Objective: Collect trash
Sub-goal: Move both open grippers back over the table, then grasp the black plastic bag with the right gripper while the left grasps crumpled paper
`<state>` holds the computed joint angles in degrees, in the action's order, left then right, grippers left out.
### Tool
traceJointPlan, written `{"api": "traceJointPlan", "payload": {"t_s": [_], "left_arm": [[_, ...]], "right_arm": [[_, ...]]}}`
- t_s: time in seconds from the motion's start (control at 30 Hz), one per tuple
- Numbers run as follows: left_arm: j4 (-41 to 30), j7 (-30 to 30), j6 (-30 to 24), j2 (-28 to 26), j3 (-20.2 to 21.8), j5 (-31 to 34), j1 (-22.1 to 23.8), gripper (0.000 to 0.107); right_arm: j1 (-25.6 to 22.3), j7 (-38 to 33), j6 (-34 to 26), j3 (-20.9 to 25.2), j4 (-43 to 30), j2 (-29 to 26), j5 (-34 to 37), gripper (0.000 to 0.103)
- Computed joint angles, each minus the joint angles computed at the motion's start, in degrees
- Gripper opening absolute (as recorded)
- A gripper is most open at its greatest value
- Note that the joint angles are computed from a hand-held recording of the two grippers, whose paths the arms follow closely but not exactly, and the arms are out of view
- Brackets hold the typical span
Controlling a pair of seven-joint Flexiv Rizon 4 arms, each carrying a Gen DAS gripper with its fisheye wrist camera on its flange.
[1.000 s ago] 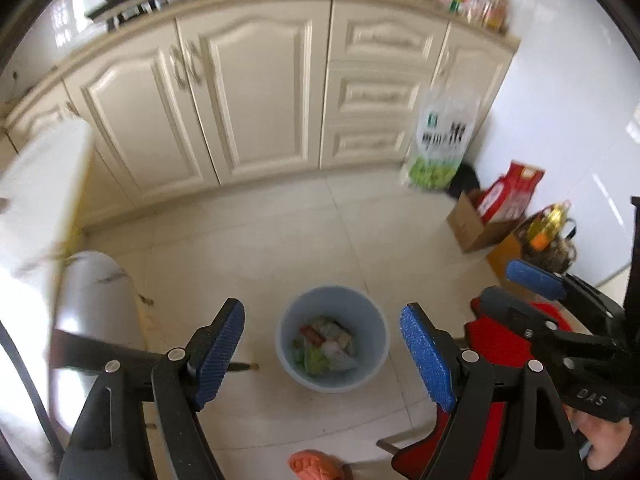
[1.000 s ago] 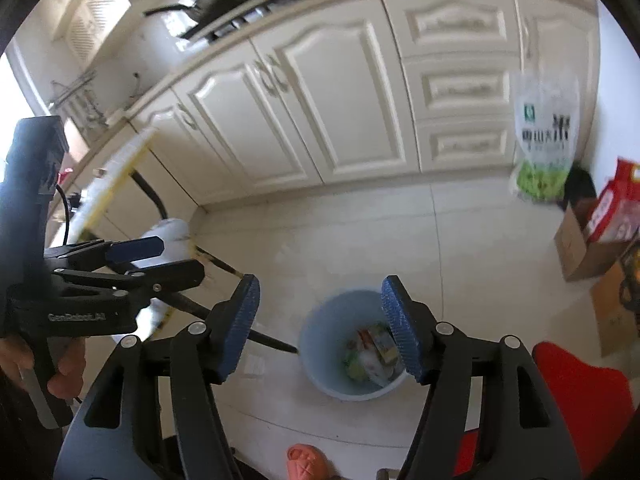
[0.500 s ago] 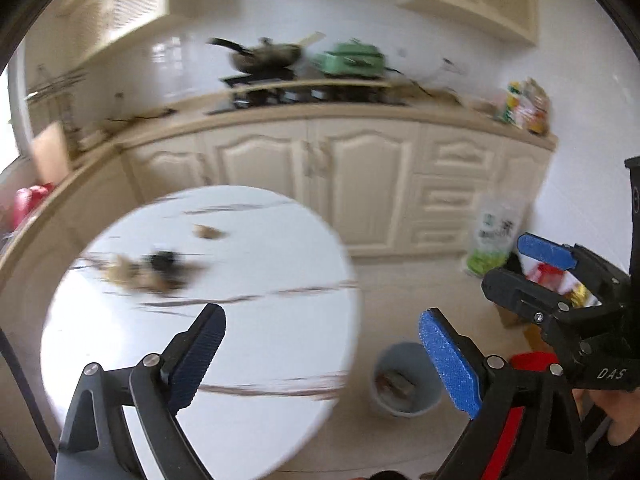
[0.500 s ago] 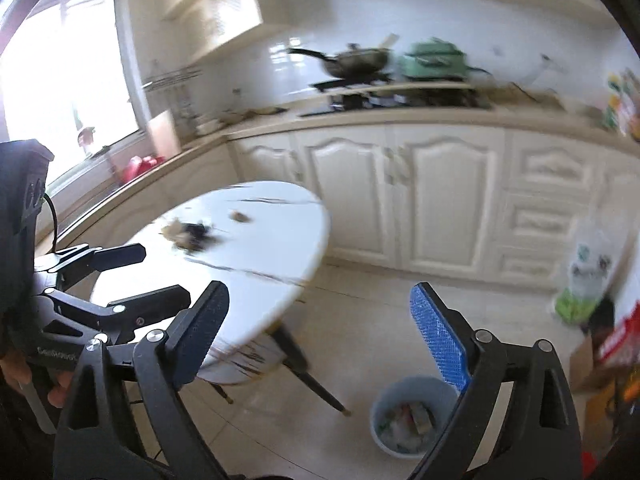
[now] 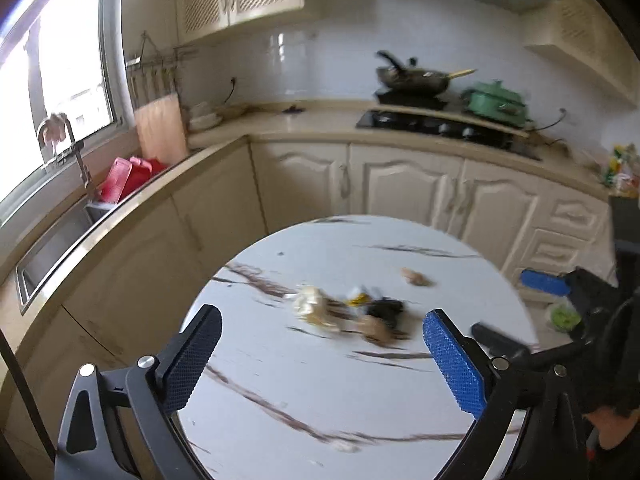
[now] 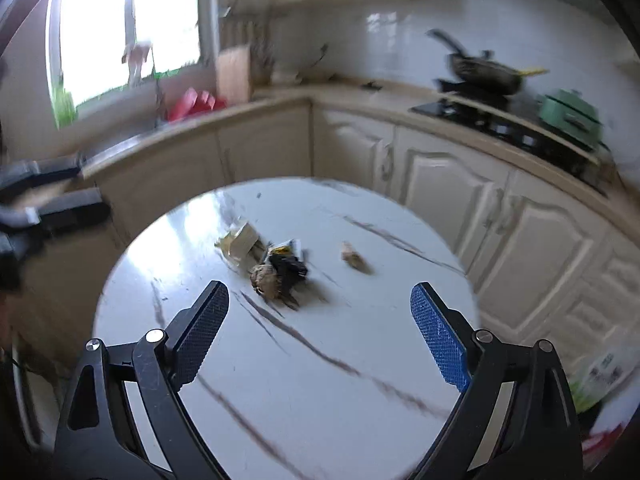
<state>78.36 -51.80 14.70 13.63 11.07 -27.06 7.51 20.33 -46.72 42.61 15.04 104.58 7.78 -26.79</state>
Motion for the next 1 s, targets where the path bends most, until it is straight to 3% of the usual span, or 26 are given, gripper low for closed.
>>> {"api": "traceJointPlan", "payload": {"t_s": [0.17,0.37,0.47,0.57,0.6,0.63,0.77,0.87,1.0], "left_arm": [[-0.5,-0.2,0.2,-4.4,-1.4,2.7,0.9,0.099],[-2.3,-1.2,-1.3,-9.7,-3.4,5.1,2.0,0.099],[-5.6,-2.8,-5.2,-13.6,-4.7,4.9,2.6,0.099],[-8.2,-4.8,-4.7,-16.9,-6.0,6.3,2.7,0.099],[-10.0,-6.2,-4.4,-18.9,-6.9,7.2,2.4,0.099],[-10.1,-7.0,-3.9,-19.3,-7.1,8.1,2.1,0.099],[-9.8,-11.2,2.1,-22.3,-8.6,10.6,-0.2,0.099],[-9.0,-12.2,2.7,-22.7,-8.8,11.9,-1.0,0.099],[-8.3,-13.3,3.6,-23.0,-9.0,13.6,-1.8,0.099]], "right_arm": [[1.3,-5.1,0.7,-2.1,-3.6,-9.6,2.5,0.087],[0.2,-7.6,6.5,-3.7,-2.4,-13.0,9.2,0.079],[-0.7,-10.0,9.5,-3.8,-1.4,-13.3,13.5,0.068],[-1.6,-13.9,11.7,-3.5,-1.0,-12.9,19.1,0.056],[-2.0,-15.5,12.8,-3.4,-0.9,-12.6,21.2,0.038],[-2.3,-16.8,12.9,-3.3,-1.1,-12.5,23.5,0.030],[-2.6,-19.0,13.2,-3.5,-1.2,-12.5,25.8,0.030],[-2.5,-19.9,12.3,-3.7,-1.8,-13.1,26.5,0.039],[-1.7,-15.3,14.1,-4.3,0.3,-12.9,19.7,0.029]]}}
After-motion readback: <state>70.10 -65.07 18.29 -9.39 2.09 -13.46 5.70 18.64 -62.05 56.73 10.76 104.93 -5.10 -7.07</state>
